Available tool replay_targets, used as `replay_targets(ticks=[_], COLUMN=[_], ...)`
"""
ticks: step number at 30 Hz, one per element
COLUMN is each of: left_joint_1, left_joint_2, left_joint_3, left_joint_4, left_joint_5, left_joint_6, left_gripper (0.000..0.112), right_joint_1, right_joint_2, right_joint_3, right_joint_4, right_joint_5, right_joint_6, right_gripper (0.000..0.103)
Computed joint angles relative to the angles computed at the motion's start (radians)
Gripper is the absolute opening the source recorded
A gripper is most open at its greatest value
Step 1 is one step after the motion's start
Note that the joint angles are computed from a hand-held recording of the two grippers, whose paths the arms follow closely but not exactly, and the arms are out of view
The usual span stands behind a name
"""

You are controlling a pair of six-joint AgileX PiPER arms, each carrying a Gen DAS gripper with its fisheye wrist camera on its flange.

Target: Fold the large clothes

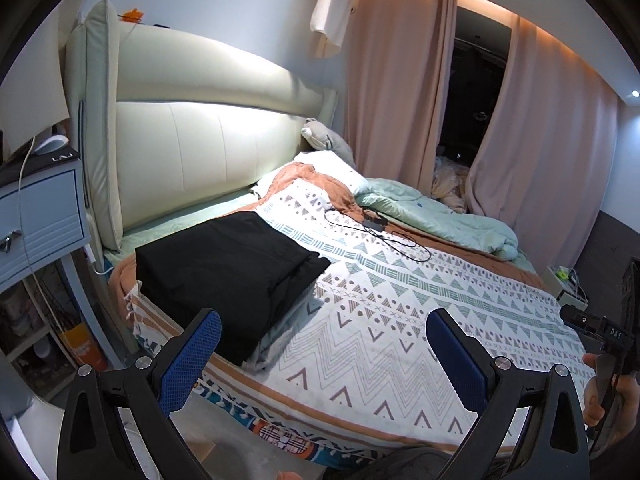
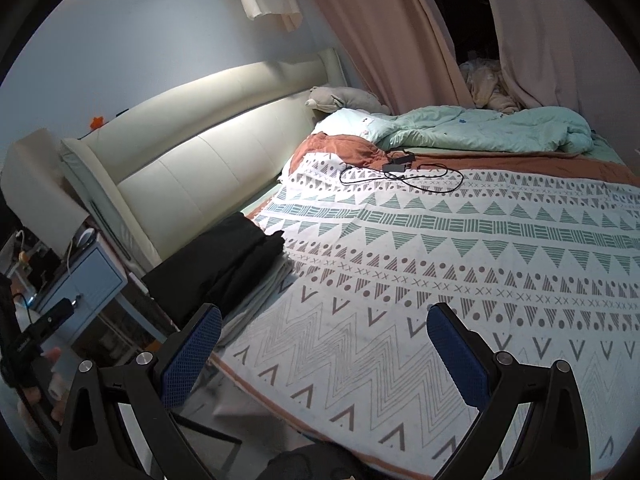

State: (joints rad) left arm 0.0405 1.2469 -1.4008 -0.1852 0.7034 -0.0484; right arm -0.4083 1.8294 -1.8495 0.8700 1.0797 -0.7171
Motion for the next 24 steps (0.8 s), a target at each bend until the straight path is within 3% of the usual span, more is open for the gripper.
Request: replay_targets(ticks=[7,14,20,24], left_joint_1=[-0.065,-0.161,-0.343,-0.533], left_joint_2=[-0.114,-0.253,-0.35,-0.4], left_joint_3=[0.096,0.194,0.249,0.292], left_joint_4=[0.039,0.117,0.367,0.622], left_joint_5=[0.013,0.016,0.046,0.096], left_joint_6=[0.007,-0.04,-0.263,-0.504], left_gripper=[0.102,0.103,0.102,0.103], right_joint_1=[-0.095,-0.225,-0.343,-0.423], right_joint_2=[-0.235,-0.417,-0.522,-0.564], right_joint_3=[0.325,0.547,0.692,0.764], right_joint_4=[0.078,0.17,0.232,0.253], right_joint_5=[-0.07,-0.035,0.035,0.083], right_joint_6=[-0.149,-0.286,-0.404,-0.47], right_gripper=[0.103,0.103,0.103,0.103])
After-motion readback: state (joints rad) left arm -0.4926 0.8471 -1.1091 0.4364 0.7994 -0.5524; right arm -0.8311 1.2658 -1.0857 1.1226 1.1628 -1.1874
